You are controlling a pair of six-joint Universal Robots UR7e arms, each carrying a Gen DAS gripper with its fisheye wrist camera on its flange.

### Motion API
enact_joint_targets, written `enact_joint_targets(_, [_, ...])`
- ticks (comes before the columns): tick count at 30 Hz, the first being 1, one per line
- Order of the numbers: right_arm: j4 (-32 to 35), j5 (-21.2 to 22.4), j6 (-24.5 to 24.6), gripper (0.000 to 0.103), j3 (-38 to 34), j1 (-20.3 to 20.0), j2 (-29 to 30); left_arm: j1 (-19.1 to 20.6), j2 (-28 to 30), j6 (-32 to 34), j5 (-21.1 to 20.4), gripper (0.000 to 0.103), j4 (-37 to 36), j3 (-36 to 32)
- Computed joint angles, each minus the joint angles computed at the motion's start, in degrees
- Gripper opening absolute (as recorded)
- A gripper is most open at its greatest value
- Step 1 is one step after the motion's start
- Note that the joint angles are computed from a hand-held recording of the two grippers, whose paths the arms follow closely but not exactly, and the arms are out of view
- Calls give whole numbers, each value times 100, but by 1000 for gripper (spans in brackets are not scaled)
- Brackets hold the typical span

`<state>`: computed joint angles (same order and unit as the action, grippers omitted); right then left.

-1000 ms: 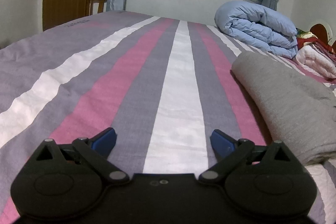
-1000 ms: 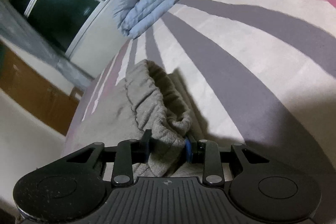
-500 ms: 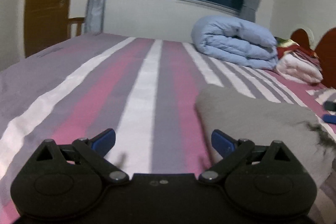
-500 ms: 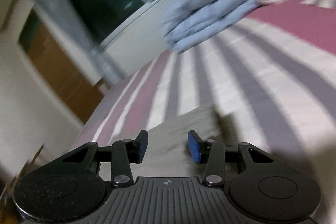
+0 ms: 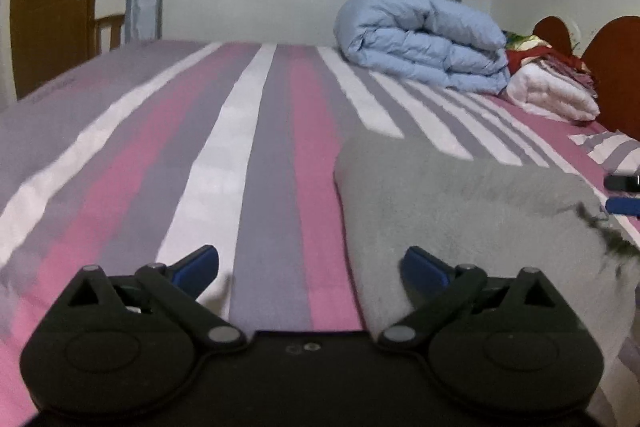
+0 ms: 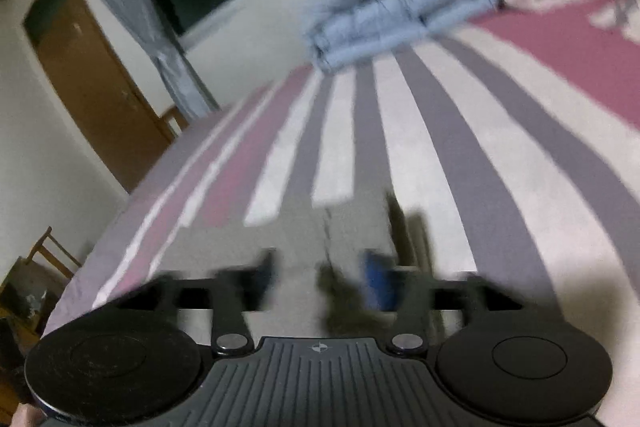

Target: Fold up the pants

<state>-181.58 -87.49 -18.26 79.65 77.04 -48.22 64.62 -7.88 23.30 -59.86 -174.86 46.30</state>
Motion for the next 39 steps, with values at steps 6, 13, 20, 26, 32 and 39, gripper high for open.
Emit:
enact_joint_targets(6, [803, -1212, 133, 70, -999, 180, 601, -24, 143, 46, 393, 93, 414, -296])
enact_joint_targets(13, [12, 146, 529, 70, 350, -327, -154, -47, -253, 124, 331, 93, 34, 367])
enact_joint_targets(20, [-217, 526, 827, 87, 791, -603, -517, -59, -488, 4, 61, 94, 30, 754])
enact_joint_targets(26, [418, 931, 1192, 91, 468, -788, -465, 392, -470, -1363, -1715, 81, 2013, -29])
enact_joint_targets(32, [637, 1234, 1578, 97, 166, -930, -298, 580, -28, -1800, -2062, 75, 2701, -1052])
enact_joint_targets(39, [1848, 2012, 1132, 92, -39, -1041, -337, 845, 745, -2148, -3077, 68, 3922, -2749])
